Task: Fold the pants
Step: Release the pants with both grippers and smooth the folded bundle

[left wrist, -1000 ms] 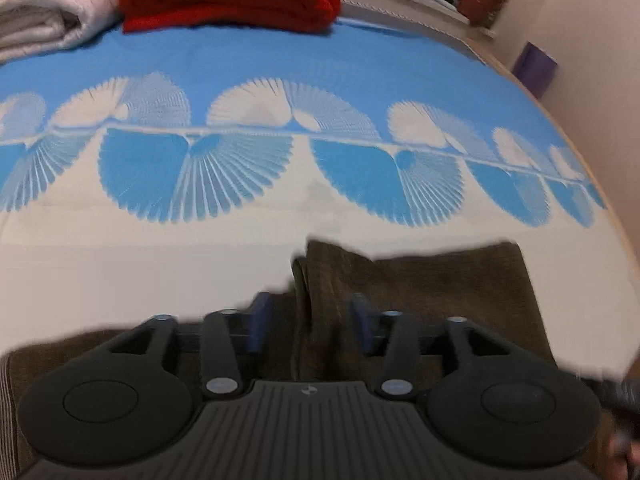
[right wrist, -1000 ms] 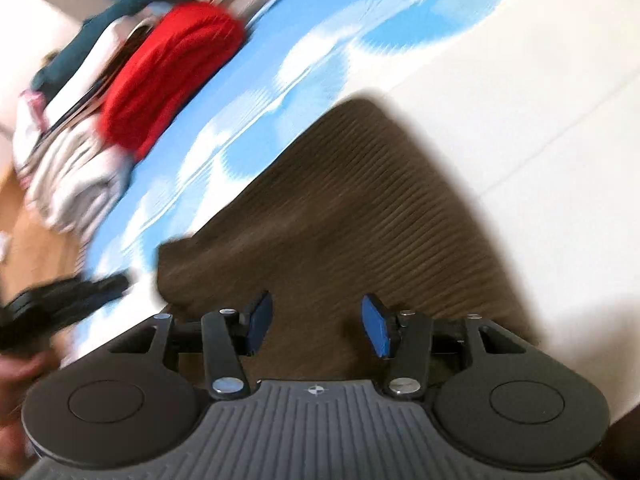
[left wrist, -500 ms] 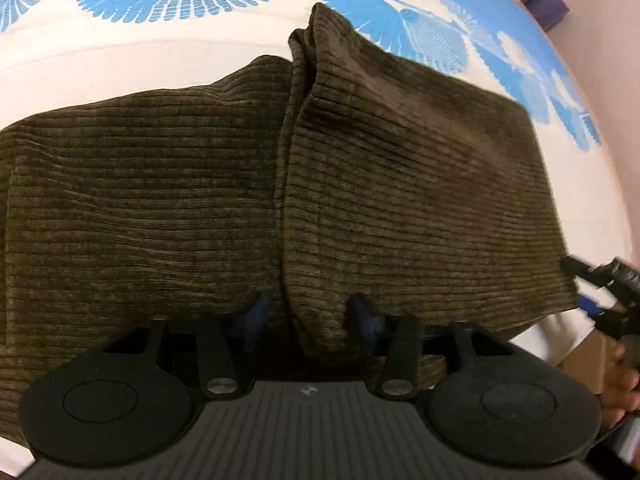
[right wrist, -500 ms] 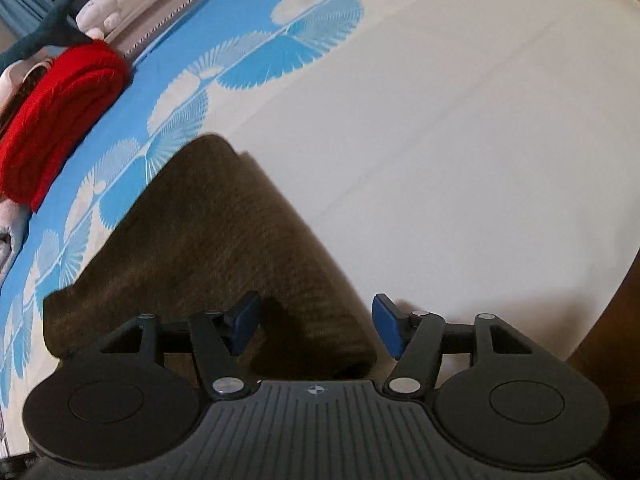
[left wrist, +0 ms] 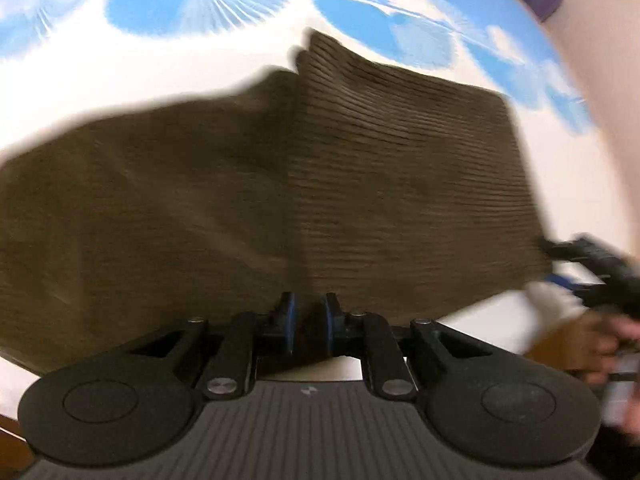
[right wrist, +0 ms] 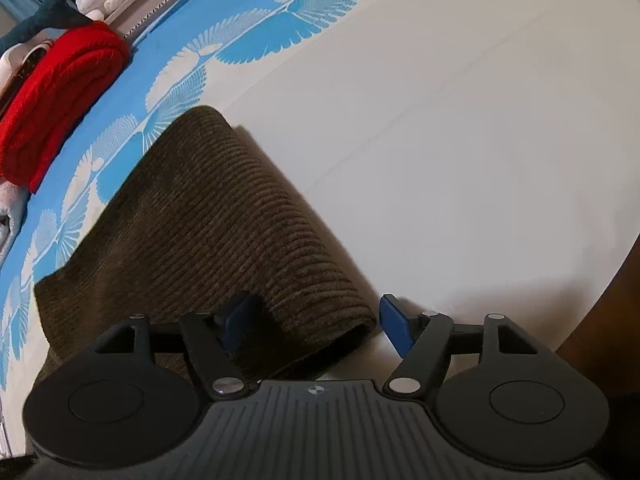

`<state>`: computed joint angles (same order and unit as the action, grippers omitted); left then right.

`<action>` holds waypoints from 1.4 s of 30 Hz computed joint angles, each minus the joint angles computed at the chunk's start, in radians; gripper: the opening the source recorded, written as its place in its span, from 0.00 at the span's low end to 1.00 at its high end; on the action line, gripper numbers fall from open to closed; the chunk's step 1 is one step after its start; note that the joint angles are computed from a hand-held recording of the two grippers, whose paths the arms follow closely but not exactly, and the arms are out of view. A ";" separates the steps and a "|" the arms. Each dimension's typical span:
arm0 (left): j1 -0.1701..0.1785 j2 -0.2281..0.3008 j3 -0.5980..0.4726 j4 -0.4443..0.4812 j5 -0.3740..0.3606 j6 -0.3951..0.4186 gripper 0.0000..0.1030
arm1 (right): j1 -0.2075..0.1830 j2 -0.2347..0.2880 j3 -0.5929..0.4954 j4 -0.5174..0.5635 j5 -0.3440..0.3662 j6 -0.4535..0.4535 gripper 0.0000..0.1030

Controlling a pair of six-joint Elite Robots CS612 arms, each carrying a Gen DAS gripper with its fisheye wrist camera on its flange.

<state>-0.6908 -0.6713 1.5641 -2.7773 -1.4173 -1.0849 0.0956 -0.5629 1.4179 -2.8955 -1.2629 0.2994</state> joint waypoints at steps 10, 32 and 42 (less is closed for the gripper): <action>-0.022 0.040 -0.040 -0.102 0.039 0.278 0.25 | 0.015 0.009 -0.018 0.018 -0.032 -0.033 0.72; -0.073 -0.034 -0.030 0.007 0.358 0.330 0.49 | 0.024 0.014 -0.029 0.029 -0.042 -0.068 0.74; -0.067 -0.061 0.031 0.022 0.351 0.180 0.62 | 0.021 0.011 -0.021 0.016 -0.030 -0.108 0.72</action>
